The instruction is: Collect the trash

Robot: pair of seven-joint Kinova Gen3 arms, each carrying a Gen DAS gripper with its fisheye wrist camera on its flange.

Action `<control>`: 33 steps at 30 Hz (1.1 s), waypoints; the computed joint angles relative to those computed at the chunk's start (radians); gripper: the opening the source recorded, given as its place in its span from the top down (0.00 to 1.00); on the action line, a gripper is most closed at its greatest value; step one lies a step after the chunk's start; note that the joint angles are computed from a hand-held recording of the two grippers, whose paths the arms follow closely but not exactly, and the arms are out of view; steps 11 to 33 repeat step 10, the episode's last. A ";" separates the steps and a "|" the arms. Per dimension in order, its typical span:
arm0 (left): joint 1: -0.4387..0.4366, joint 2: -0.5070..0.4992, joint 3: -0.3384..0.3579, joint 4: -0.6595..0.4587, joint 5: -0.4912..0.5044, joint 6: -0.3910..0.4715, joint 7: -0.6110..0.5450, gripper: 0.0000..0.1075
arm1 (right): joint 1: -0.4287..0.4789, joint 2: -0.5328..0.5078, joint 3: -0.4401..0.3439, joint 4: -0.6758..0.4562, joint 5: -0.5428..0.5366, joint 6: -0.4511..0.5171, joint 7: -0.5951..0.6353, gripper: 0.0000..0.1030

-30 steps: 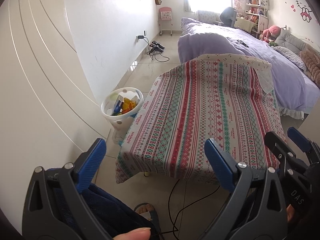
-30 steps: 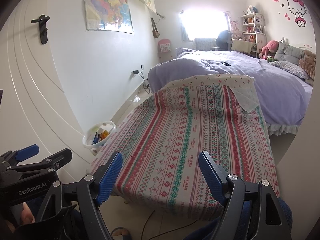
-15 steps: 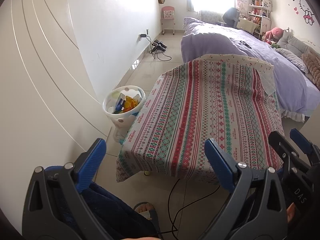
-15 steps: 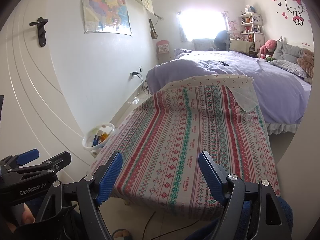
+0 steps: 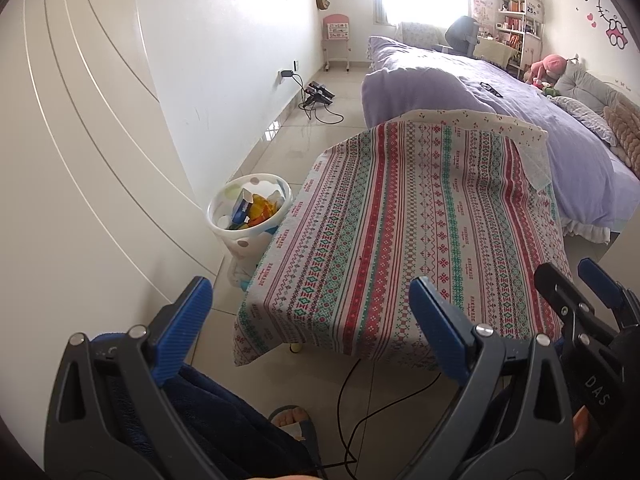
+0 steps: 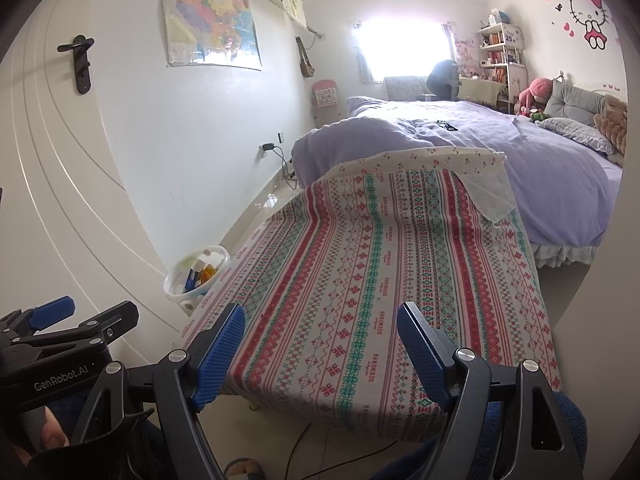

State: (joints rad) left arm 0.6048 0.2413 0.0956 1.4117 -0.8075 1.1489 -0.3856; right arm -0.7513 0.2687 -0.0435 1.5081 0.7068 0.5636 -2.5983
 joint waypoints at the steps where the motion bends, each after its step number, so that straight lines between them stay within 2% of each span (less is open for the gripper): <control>1: 0.000 0.000 0.000 0.000 0.000 0.000 0.000 0.08 | -0.001 0.000 0.000 0.000 0.001 0.000 -0.002 0.22; 33: -0.002 0.000 -0.002 -0.002 0.000 0.002 0.008 0.08 | -0.002 -0.001 0.000 0.002 0.004 0.001 -0.007 0.22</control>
